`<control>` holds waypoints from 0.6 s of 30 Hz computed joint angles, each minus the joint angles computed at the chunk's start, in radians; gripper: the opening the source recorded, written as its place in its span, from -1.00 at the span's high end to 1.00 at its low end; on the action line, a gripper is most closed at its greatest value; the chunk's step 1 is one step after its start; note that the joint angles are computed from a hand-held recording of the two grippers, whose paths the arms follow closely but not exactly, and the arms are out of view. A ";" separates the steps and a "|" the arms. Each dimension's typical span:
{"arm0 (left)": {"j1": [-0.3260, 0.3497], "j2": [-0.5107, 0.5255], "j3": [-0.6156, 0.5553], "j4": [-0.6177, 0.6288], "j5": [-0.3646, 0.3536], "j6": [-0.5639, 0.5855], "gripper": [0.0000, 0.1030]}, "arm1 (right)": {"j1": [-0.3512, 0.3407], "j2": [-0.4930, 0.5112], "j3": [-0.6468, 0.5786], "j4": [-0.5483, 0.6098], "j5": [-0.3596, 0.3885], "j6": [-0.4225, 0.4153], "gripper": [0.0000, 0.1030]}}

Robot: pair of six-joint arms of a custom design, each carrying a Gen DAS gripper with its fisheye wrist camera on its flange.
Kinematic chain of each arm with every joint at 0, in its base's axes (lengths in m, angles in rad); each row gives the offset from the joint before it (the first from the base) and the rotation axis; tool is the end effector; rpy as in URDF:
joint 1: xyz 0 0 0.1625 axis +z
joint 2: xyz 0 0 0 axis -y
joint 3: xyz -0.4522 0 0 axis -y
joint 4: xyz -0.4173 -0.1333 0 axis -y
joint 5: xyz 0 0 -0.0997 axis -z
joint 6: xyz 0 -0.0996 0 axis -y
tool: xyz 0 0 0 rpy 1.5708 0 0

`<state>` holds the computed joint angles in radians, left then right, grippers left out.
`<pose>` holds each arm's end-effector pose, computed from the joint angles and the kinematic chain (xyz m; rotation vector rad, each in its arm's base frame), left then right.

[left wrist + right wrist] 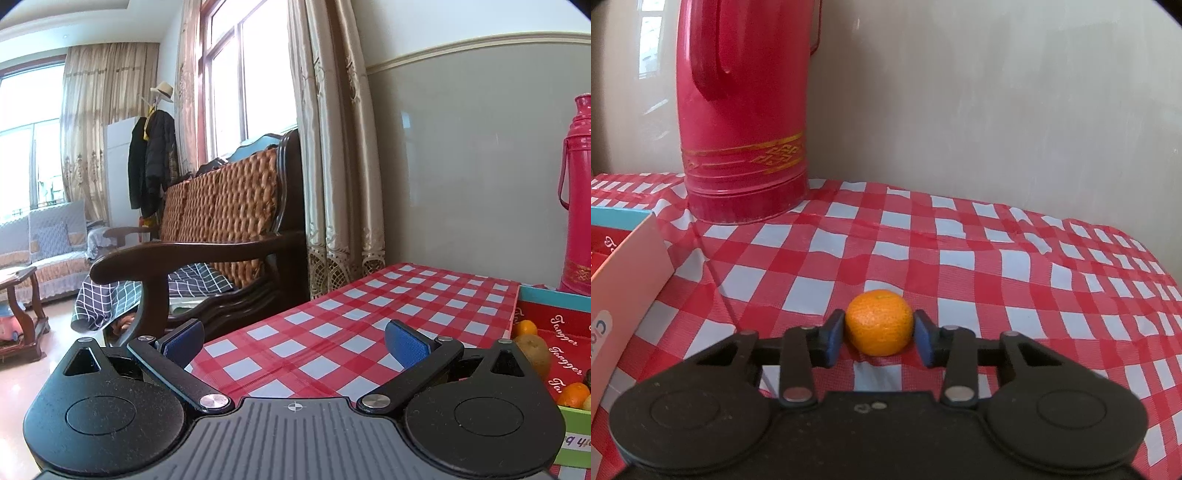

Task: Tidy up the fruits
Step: 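Carry the orange with the right tool into the box and release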

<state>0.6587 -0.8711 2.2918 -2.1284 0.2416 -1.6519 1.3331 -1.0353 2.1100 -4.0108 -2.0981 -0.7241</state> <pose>-0.2044 -0.4491 0.0356 0.2582 1.5851 -1.5124 -0.0449 -0.5386 0.2644 0.0512 -1.8862 1.0984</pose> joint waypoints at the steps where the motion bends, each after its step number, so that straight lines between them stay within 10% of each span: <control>1: -0.001 0.001 0.000 0.003 0.002 -0.001 -1.00 | 0.000 -0.004 0.005 -0.002 0.005 0.003 0.39; 18: -0.004 0.012 0.010 -0.072 -0.013 0.050 -1.00 | 0.046 -0.045 0.130 -0.098 0.147 -0.042 0.39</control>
<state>0.6550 -0.8596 2.3022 -2.2006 0.2291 -1.6023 1.3788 -1.0800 2.2402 -4.1086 -1.9509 -0.7664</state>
